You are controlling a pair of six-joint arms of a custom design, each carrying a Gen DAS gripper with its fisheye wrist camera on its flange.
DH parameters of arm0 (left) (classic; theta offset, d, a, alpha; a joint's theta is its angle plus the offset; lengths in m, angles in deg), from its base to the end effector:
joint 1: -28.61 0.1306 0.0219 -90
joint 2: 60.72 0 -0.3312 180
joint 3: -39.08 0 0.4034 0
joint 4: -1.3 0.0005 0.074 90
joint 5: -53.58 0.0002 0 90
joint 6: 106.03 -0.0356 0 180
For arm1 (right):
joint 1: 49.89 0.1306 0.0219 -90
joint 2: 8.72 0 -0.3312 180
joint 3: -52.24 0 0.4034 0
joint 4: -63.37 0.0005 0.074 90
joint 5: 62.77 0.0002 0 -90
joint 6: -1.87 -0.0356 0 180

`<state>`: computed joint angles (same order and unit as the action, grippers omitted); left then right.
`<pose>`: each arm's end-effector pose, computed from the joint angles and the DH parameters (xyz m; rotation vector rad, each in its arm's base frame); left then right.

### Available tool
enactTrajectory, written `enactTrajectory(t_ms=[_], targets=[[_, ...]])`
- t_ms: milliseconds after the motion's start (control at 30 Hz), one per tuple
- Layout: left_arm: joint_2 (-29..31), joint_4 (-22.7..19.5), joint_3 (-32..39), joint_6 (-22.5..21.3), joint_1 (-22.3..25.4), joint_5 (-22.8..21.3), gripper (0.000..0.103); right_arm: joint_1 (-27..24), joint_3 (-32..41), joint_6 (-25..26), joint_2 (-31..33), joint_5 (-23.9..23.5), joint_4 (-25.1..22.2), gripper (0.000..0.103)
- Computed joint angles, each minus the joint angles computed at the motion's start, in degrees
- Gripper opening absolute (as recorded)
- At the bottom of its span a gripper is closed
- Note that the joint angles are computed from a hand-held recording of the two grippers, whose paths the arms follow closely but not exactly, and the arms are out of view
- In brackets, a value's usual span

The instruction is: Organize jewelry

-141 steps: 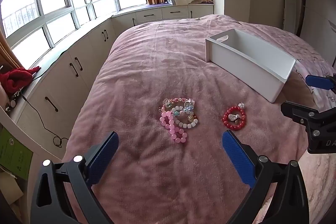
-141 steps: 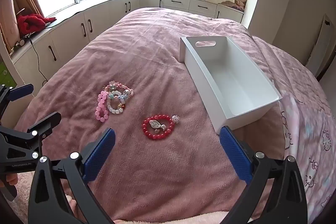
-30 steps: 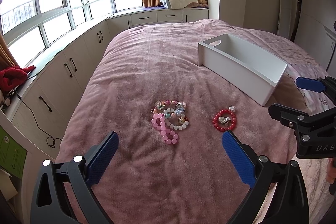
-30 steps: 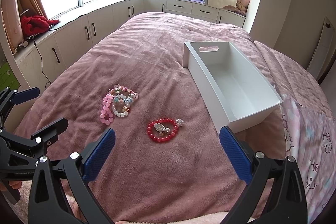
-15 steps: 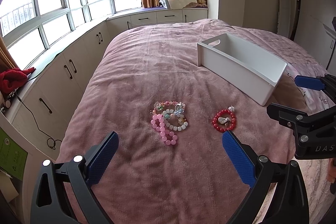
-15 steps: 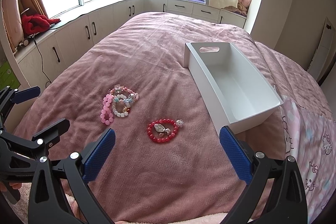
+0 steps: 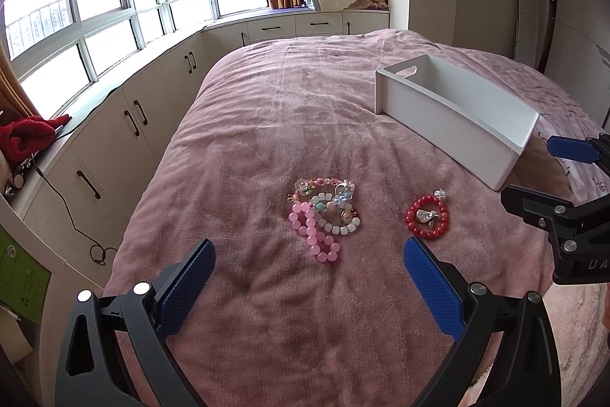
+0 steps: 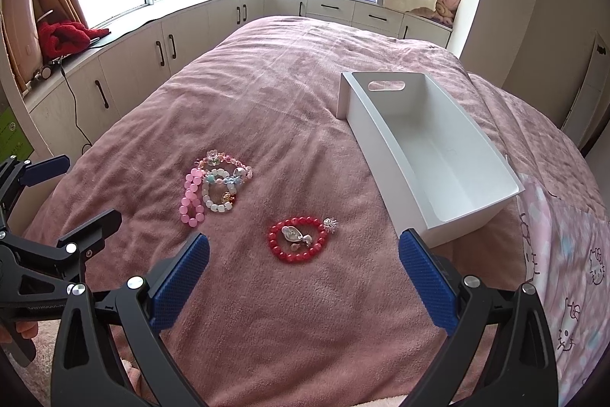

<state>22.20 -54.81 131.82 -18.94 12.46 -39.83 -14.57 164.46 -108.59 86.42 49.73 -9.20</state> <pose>0.4366 -0.1248 0.4488 0.3656 2.3489 -0.0396 0.4142 0.2761 0.4908 -0.1656 2.4319 -0.0742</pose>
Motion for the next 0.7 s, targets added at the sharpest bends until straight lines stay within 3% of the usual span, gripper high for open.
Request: enactTrajectory(t_ms=[267, 500, 633, 700], targets=[[4.81, 1.94, 0.63, -1.46, 2.11, -0.82, 0.100, -2.01, 1.96, 2.50, 4.05, -2.80, 2.63, 0.098], [9.33, 3.05, 1.76, 0.56, 4.98, 7.67, 0.100, -4.30, 3.24, 4.41, 7.56, -8.22, 6.44, 0.096], [11.47, 3.73, 1.94, 1.20, 5.08, 9.73, 0.100, -5.84, 4.66, 4.89, 10.65, -13.85, 7.32, 0.071], [12.62, 3.89, 2.25, 0.64, 4.89, 10.04, 0.100, -6.52, 5.22, 5.17, 12.35, -17.14, 7.70, 0.063]])
